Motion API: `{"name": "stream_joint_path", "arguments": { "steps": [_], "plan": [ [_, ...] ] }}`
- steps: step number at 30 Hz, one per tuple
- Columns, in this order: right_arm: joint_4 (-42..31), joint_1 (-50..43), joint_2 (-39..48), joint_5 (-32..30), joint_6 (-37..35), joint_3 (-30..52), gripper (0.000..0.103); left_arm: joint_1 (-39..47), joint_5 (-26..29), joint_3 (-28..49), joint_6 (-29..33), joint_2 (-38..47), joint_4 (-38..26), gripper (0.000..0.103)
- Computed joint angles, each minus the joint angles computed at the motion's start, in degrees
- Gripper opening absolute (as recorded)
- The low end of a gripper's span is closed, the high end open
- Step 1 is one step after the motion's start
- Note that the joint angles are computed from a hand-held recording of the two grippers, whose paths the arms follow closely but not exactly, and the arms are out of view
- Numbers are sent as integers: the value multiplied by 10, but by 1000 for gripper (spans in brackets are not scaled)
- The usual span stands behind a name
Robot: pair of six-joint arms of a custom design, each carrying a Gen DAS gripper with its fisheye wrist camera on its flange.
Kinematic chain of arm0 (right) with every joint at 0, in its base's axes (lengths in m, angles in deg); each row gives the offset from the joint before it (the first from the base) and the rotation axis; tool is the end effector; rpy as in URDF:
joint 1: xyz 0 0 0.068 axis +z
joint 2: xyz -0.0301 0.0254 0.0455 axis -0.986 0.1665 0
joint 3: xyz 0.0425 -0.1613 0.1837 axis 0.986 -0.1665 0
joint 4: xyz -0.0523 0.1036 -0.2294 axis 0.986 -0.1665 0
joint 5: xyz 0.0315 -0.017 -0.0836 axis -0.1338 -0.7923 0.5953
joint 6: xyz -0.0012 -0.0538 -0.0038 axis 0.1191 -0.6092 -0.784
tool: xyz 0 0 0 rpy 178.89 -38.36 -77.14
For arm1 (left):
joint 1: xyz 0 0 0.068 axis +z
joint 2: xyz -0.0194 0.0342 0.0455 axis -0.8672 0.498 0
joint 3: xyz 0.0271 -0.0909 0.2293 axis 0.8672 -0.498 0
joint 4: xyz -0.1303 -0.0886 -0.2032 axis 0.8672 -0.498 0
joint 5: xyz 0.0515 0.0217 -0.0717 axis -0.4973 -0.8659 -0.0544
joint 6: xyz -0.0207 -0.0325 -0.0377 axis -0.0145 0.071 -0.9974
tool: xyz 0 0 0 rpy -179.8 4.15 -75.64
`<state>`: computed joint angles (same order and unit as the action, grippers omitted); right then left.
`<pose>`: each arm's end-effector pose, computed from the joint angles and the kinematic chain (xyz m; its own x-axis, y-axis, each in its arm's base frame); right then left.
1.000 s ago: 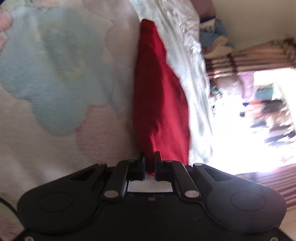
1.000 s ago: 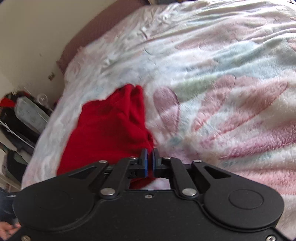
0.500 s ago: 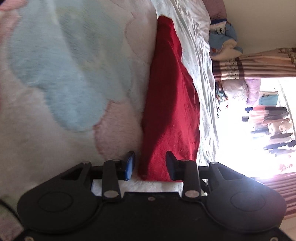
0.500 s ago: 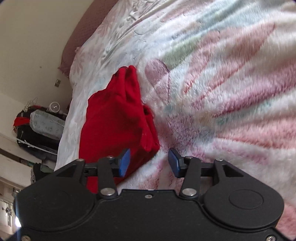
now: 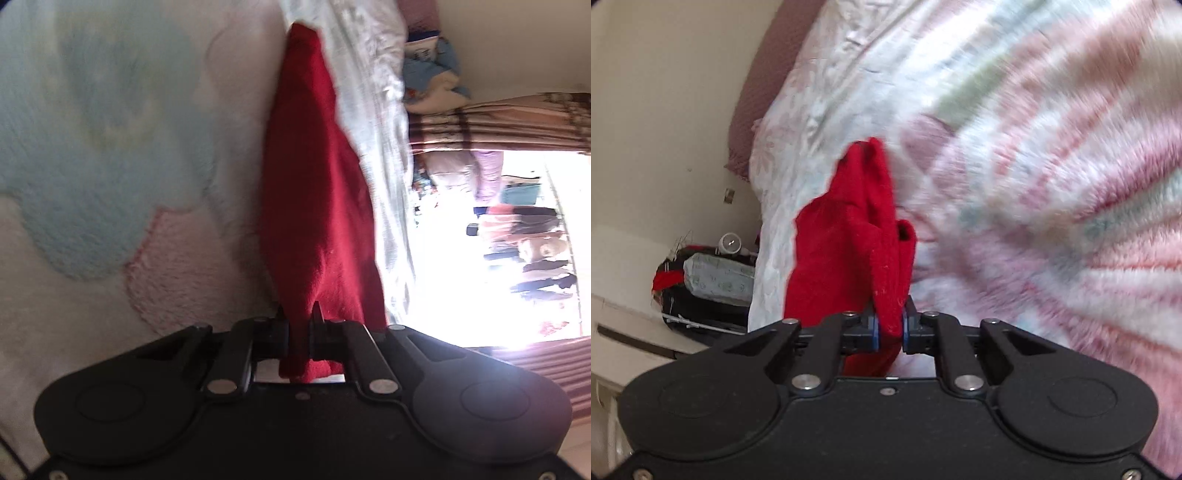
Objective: Fold small clothes
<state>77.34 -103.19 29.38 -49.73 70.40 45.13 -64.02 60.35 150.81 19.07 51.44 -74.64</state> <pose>0.2070 -0.0635 0.0963 -0.4323 0.8681 -0.2438 0.3090 0.3966 0.8644 0.4226 -0.0587 0.1184 -0.9812 -0.1609 -0.1067 0.0154 0.4854 -0.8741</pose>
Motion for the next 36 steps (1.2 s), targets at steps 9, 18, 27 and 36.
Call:
{"name": "stream_joint_path", "arguments": {
  "steps": [9,18,27,36],
  "plan": [
    [-113,35,-39,39,-87,-24,9,49,-35,-25,173,23,-106,14],
    [-250,-28,-151,61,-199,37,44,56,-60,79,254,-6,-172,32],
    [-120,78,128,179,-177,214,45,-29,-109,245,33,145,-84,42],
    [-98,79,154,204,-137,219,0,-26,-105,183,2,124,-16,30]
  ]
}}
